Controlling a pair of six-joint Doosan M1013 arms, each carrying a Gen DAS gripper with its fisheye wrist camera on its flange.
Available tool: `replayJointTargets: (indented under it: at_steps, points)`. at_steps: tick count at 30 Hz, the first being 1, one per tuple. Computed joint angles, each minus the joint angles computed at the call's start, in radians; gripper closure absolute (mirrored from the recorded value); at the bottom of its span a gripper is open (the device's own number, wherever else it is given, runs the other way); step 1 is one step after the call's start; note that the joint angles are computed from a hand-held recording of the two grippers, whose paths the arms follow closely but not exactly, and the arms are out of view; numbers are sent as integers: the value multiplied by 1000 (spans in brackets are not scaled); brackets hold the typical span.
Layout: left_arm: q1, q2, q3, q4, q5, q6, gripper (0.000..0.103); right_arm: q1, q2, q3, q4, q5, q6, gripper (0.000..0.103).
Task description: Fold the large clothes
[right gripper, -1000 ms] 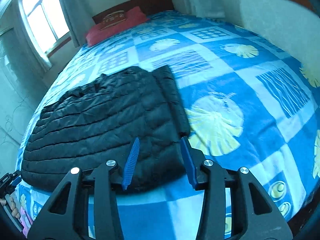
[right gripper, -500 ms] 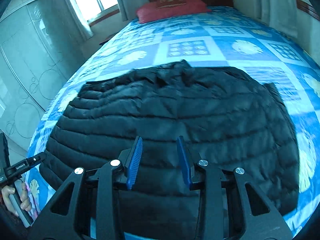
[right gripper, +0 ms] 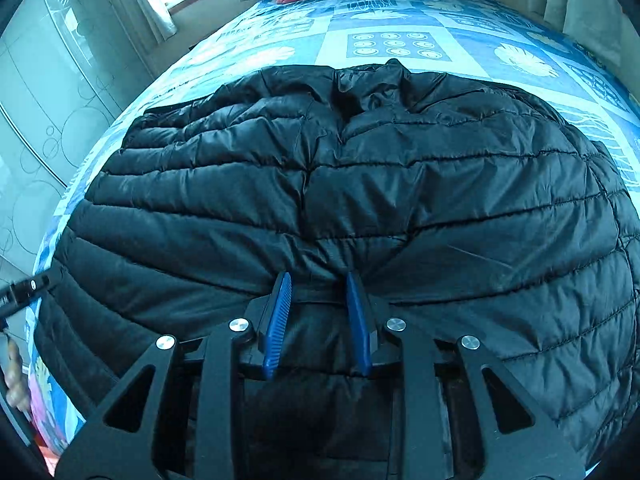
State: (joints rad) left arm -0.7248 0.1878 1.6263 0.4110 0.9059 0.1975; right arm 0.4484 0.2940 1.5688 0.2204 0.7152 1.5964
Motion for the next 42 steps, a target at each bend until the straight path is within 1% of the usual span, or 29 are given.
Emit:
replayJointTargets:
  at_steps: [4, 8, 10, 14, 16, 17, 18, 21, 23, 25, 27, 33, 37, 42]
  points:
    - [24, 21, -19, -54, -18, 73, 41, -3, 1, 4, 15, -7, -12, 75]
    - [49, 43, -36, -119, -30, 157, 40, 2, 3, 4, -12, -15, 2, 75]
    - [58, 50, -38, -130, -32, 166, 33, 6, 3, 3, -29, -17, 13, 75]
    - [66, 53, -30, -155, -58, 195, 33, 15, 1, -2, -61, -15, 47, 76]
    - [73, 47, -14, -195, -105, 230, 47, 18, 2, -4, -70, -16, 53, 76]
    - [74, 48, -14, -199, -108, 232, 47, 23, -1, -4, -92, -21, 66, 76]
    - [74, 49, -15, -202, -108, 238, 50, 28, -3, -4, -115, -26, 80, 76]
    - [70, 51, -19, -196, -104, 253, 56, 27, -10, -4, -101, -33, 79, 76]
    - [67, 51, -20, -191, -105, 257, 61, 28, -9, -9, -105, -26, 73, 76]
    - [64, 54, -25, -188, -105, 255, 68, 26, -5, -13, -102, -17, 74, 76]
    - [59, 57, -33, -179, -98, 254, 72, 28, 1, -14, -113, -13, 71, 76]
    - [48, 75, -62, -146, -62, 246, 77, 31, 21, -12, -114, -35, 64, 76]
    - [38, 82, -84, -124, -26, 236, 82, 31, 19, -3, -111, -51, 61, 76]
    - [19, 75, -102, -73, 15, 214, 86, 30, 13, 17, -97, -80, 53, 76]
